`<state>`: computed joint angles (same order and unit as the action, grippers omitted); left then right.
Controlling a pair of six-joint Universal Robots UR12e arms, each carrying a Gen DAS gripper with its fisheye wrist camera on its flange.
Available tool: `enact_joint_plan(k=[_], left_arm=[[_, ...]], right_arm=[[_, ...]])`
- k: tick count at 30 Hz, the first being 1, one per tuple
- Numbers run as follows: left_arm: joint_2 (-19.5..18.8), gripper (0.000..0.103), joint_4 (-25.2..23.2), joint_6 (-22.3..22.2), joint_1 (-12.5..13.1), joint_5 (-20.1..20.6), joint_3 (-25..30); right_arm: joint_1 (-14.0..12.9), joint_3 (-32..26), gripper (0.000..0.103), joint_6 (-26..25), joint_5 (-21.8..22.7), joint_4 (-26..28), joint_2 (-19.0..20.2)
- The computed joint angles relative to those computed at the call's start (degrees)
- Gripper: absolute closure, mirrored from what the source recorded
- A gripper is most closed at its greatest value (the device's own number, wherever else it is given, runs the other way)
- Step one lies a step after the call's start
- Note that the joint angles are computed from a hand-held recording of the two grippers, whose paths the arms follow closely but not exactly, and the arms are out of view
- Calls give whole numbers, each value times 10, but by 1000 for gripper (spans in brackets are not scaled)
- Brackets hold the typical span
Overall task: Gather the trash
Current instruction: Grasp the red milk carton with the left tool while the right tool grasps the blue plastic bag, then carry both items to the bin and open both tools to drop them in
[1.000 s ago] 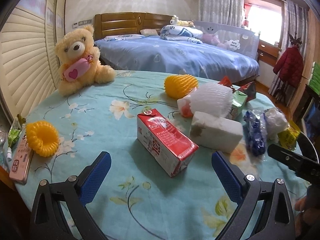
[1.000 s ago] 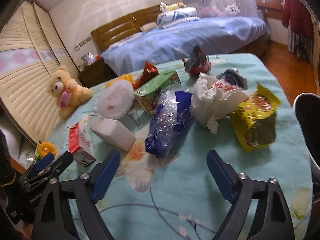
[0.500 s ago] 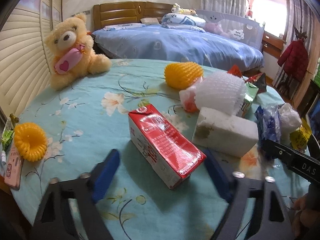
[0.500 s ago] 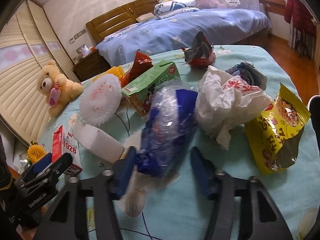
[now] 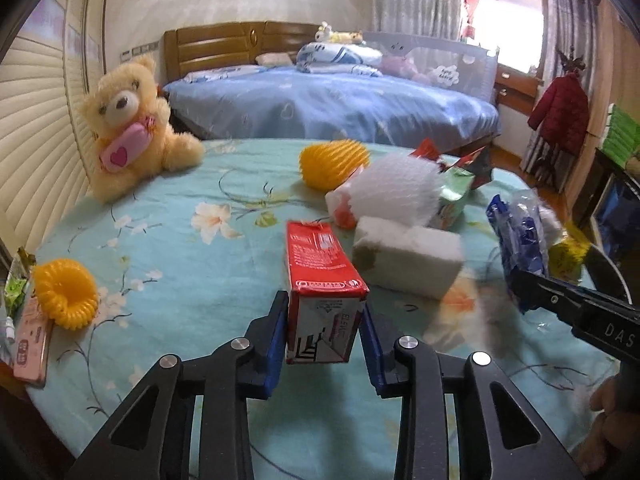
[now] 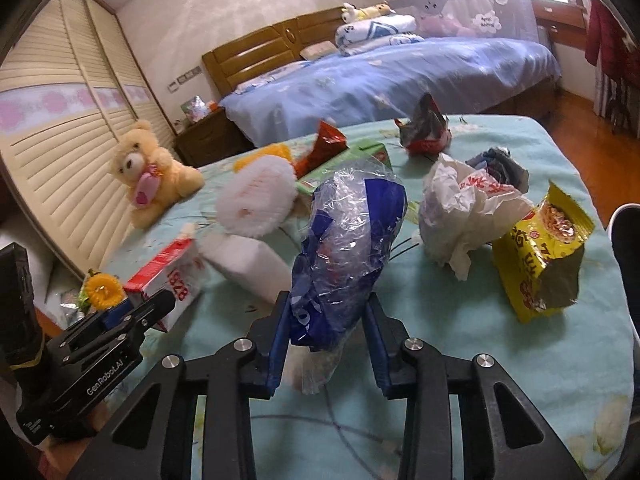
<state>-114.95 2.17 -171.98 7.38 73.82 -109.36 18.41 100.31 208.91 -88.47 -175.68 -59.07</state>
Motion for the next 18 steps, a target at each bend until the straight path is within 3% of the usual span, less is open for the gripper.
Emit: enact_joint_plan(k=[9, 14, 18], left_arm=[[34, 72, 47, 20, 10, -36, -50], [40, 71, 1, 28, 7, -24, -48], [41, 62, -21, 34, 3, -5, -45]], right_arm=[[0, 37, 68, 12, -9, -27, -27], [0, 48, 68, 18, -17, -31, -36], [-2, 53, 68, 25, -18, -34, -40]])
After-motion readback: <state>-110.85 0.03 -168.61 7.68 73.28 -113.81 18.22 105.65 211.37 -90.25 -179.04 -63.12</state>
